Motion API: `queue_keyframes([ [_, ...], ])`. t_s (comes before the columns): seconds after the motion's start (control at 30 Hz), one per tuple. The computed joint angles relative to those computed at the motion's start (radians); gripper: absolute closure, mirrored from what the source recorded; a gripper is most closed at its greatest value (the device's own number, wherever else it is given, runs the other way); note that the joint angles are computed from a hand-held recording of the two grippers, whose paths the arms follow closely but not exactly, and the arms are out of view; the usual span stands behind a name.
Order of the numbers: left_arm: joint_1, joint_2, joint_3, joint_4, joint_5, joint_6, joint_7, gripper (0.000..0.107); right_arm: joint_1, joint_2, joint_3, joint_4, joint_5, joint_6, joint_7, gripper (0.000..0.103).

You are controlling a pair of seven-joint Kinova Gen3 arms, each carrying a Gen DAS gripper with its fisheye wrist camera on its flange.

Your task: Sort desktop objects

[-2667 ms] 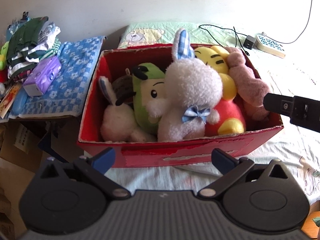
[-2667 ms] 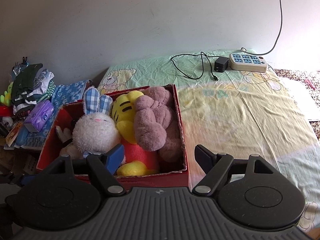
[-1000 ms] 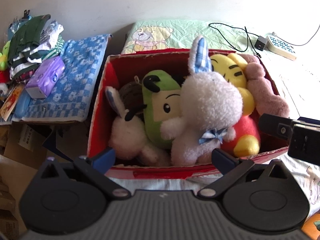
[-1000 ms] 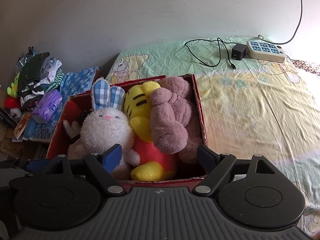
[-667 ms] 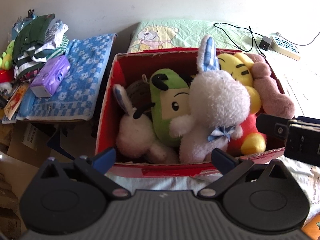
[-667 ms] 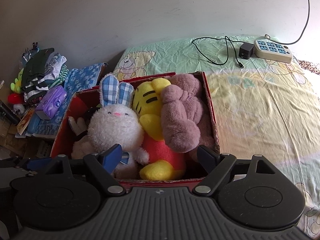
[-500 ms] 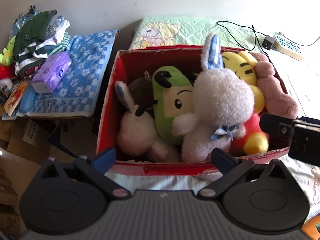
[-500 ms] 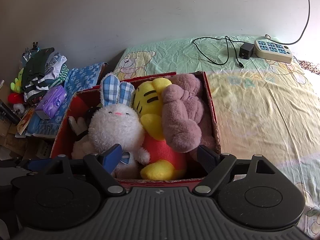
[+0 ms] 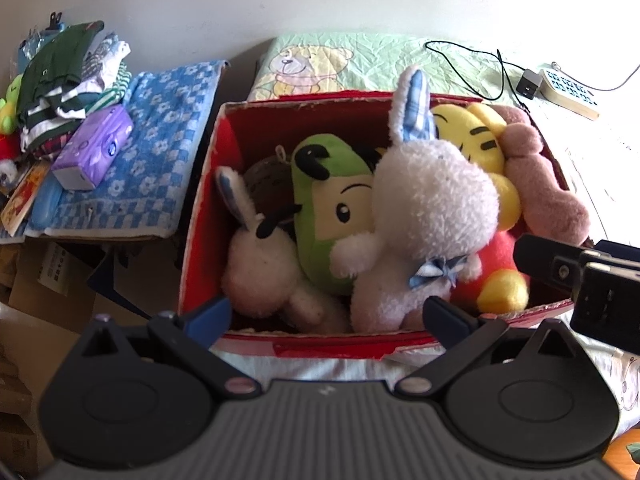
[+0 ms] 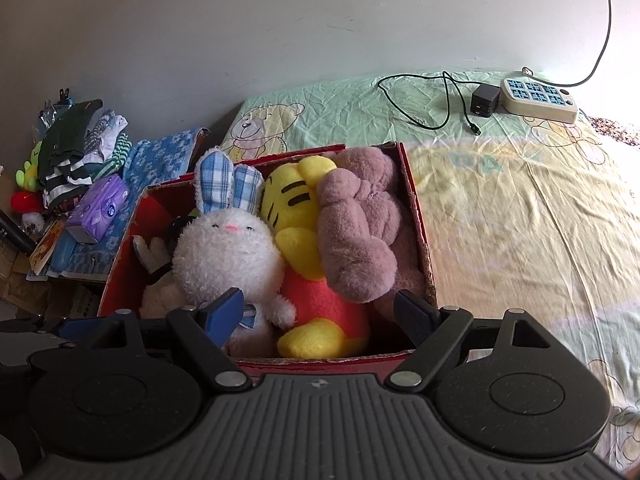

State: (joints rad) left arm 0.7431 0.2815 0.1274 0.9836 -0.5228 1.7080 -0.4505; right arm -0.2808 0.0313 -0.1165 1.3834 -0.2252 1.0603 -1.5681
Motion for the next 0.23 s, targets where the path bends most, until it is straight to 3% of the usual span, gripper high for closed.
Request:
queue_keyframes([
  [0.23,-0.010,-0.012,0.000,0.019,0.005,-0.019,0.012,0.006,-0.010,-0.002,-0.005,0.003,0.023,-0.012,-0.027,0.019],
])
